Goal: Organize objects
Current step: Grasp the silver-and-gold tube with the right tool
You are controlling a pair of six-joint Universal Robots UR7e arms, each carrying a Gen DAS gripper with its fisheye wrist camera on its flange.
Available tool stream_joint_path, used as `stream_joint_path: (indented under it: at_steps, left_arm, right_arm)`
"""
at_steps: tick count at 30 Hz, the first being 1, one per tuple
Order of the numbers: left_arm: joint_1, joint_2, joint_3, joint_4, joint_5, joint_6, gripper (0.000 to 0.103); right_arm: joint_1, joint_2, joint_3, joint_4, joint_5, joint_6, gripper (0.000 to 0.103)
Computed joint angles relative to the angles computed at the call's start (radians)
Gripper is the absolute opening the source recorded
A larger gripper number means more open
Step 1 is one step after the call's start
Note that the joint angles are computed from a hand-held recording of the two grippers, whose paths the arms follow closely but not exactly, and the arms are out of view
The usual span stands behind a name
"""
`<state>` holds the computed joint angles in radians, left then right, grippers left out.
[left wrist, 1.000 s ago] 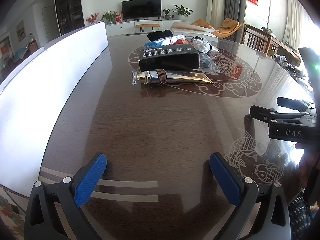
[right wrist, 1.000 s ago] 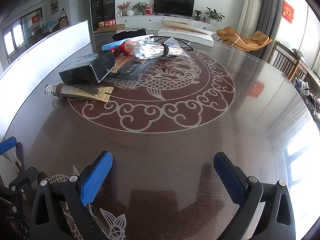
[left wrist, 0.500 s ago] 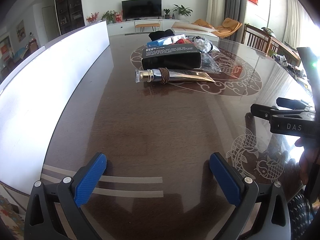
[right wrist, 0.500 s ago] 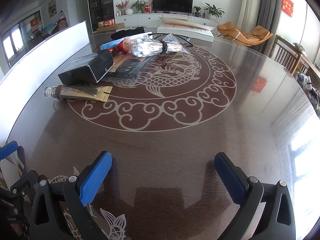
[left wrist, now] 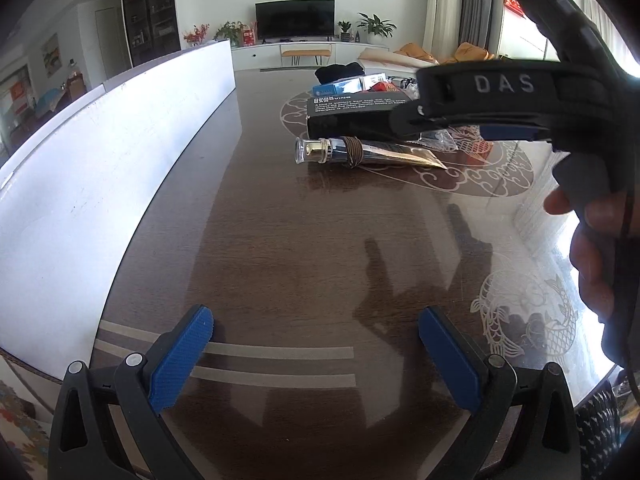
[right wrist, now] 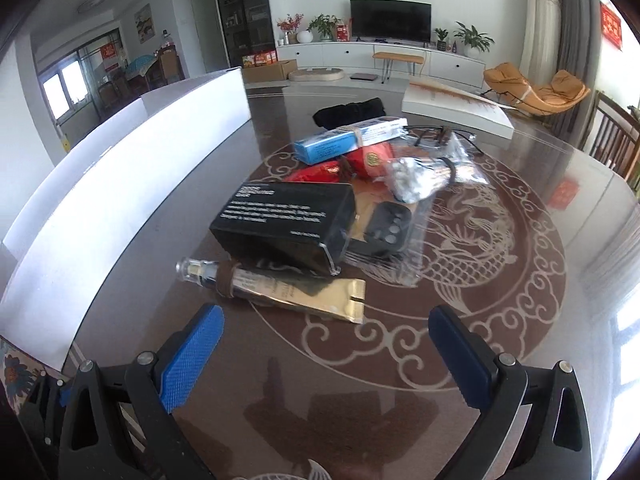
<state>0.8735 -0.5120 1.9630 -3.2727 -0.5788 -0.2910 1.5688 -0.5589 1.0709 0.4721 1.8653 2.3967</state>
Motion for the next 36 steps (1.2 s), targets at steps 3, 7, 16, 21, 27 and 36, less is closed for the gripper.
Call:
stream_joint_path:
  at_steps: [3, 7, 16, 21, 27, 36]
  left_arm:
    - [0.003, 0.002, -0.004, -0.007, 0.000, 0.010, 0.103]
    - [0.006, 0.002, -0.005, -0.014, -0.004, 0.019, 0.103]
    - [0.015, 0.009, -0.021, -0.024, -0.004, 0.039, 0.103]
    - [0.020, 0.012, -0.028, -0.026, -0.006, 0.047, 0.103]
    - [0.022, 0.012, -0.033, -0.018, -0.003, 0.045, 0.103]
    - [0.008, -0.012, -0.040, 0.097, -0.019, 0.001, 0.103]
  right_arm:
    - [0.039, 0.143, -0.205, 0.207, -0.012, -0.096, 0.102]
    - [0.073, 0.292, -0.407, 0.372, 0.085, -0.324, 0.101]
    - [0.037, 0.321, -0.497, 0.476, 0.125, -0.254, 0.034]
    - [-0.012, 0.087, -0.123, 0.178, 0.170, -0.149, 0.029]
    - [-0.096, -0.132, 0.148, -0.100, 0.174, -0.103, 0.042]
    - [-0.169, -0.233, 0.268, -0.183, 0.020, -0.081, 0.089]
